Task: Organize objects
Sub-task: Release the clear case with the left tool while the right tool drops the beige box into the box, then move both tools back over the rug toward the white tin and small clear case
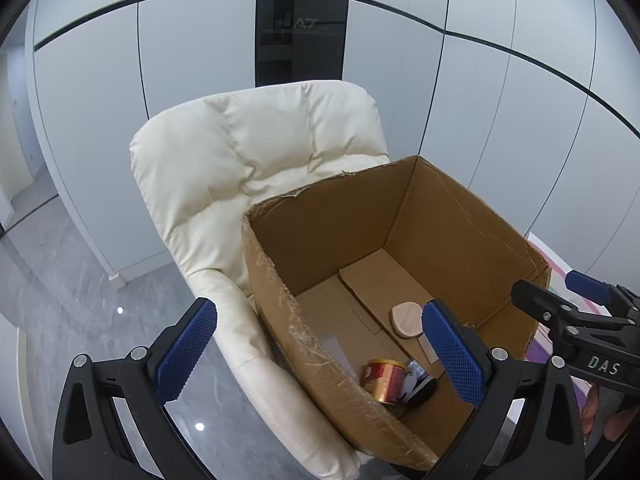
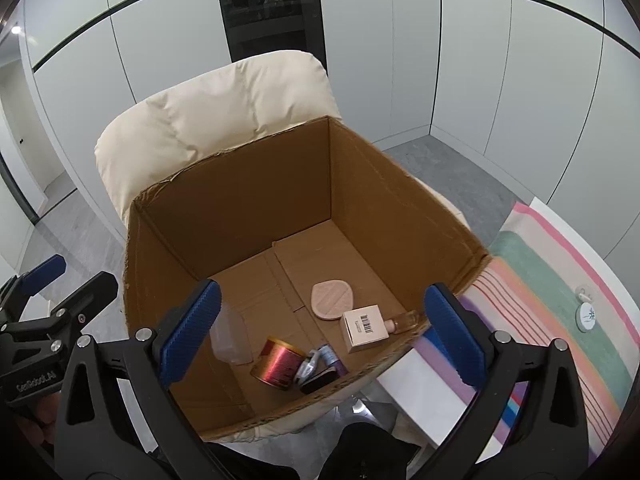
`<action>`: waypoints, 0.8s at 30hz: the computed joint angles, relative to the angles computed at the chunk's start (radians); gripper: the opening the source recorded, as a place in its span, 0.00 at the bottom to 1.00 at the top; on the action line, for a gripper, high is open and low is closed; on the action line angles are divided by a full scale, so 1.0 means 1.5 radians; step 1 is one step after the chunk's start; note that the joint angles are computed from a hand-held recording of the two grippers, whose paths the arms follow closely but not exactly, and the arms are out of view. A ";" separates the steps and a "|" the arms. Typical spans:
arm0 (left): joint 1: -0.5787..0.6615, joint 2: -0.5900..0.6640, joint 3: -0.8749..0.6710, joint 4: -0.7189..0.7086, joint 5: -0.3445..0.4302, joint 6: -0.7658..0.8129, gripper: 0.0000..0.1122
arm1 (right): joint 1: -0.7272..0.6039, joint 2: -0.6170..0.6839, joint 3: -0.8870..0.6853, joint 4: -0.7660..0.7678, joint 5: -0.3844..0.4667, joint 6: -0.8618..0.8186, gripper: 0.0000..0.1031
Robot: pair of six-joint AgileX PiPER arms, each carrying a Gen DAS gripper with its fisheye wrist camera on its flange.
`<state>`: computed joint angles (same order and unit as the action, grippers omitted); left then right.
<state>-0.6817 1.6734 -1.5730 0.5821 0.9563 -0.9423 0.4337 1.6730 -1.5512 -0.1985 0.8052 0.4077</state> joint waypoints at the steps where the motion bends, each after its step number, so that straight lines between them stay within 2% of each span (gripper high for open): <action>1: -0.002 0.004 -0.006 0.000 0.002 0.000 0.92 | -0.003 -0.006 0.006 -0.002 -0.002 0.000 1.00; 14: -0.039 0.092 -0.126 -0.025 0.020 0.031 0.92 | -0.075 -0.076 0.085 -0.005 -0.029 -0.030 1.00; 24: -0.073 0.170 -0.243 -0.038 0.052 0.056 0.92 | -0.158 -0.123 0.132 0.033 -0.033 -0.082 1.00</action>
